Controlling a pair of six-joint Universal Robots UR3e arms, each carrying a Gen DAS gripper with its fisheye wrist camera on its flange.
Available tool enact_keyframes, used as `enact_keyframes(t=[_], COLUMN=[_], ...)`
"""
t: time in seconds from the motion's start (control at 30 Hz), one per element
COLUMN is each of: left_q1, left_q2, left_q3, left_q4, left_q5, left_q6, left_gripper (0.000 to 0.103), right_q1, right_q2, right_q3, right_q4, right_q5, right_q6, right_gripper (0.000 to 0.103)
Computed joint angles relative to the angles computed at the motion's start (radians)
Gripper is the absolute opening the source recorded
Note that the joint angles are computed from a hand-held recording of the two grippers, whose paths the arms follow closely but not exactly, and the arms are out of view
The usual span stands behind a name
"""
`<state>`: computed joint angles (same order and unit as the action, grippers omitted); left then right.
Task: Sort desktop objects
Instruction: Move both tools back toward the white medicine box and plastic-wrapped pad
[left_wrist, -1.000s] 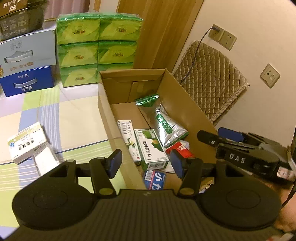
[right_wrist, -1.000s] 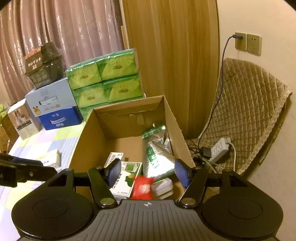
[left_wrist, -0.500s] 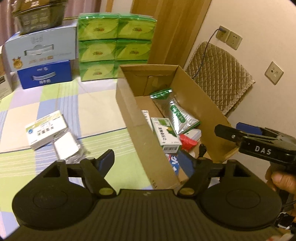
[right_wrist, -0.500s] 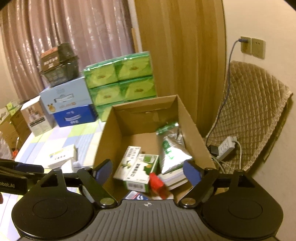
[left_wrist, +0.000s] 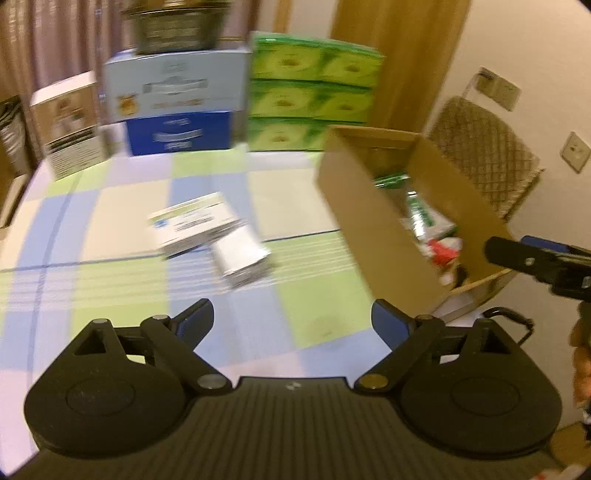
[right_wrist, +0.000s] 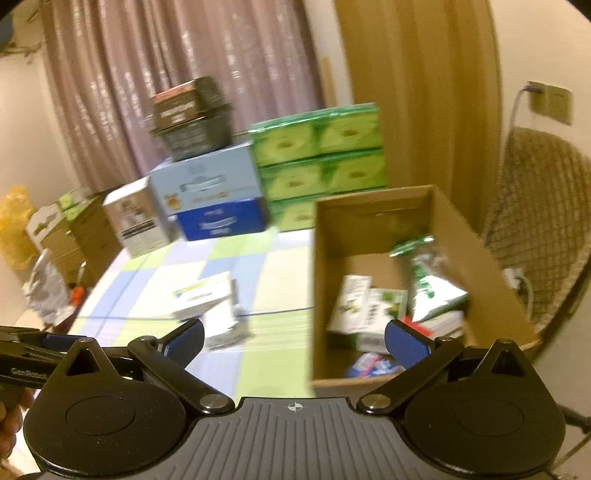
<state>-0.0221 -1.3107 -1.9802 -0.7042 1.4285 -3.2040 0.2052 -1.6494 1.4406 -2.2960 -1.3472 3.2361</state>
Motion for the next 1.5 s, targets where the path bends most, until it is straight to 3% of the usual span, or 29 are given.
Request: enact_keyframes(t=[0.2,0.4,0.5,0.63,0.83,1.17,1.5], left_q1=[0.268,0.617,0.715,0.748,0.677,0.521,0.460], left_q2=[0.313,0.580,0.625,0.594,0.438,0.004,-0.377], left_q3=[-0.205,-0.293,-0.299,-0.293,-0.292,-0.234,-0.048], left_q4=[-0.163,-0.444,-0.514,-0.514,-0.350,0.129,0.325], left_q5=[-0.088,-0.241,-0.280,-0.307,-0.271,-0.185,-0.171], left_q6=[0.173,0.424,0.515,0.581,0.615,0.565,0.589], left_gripper=[0.090,0.090,0.090,0.090,0.090,0.090,0.090], right_q1=[0.140,0.236,0.268,0.295,0.311,0.301,0.288], right_q2=[0.067,0.134,0.172,0.225,0.346,0.650,0.954], right_q3=[-0.039,-0.054,-0.058,-0.081,-0.173,-0.435,-0.793], right_q4=[-0.022,-0.043,-0.059,-0.078,-0.091,-0.095,-0.023], right_q5=[-0.053,-0.094,-0.108,-0.120,-0.129,-0.136,-0.132], right_q6=[0.033,0.036,0.044,0.034,-0.003,-0.083,-0.150], right_gripper=[0.101,0.101,0.101,0.101,0.101,0.101,0.101])
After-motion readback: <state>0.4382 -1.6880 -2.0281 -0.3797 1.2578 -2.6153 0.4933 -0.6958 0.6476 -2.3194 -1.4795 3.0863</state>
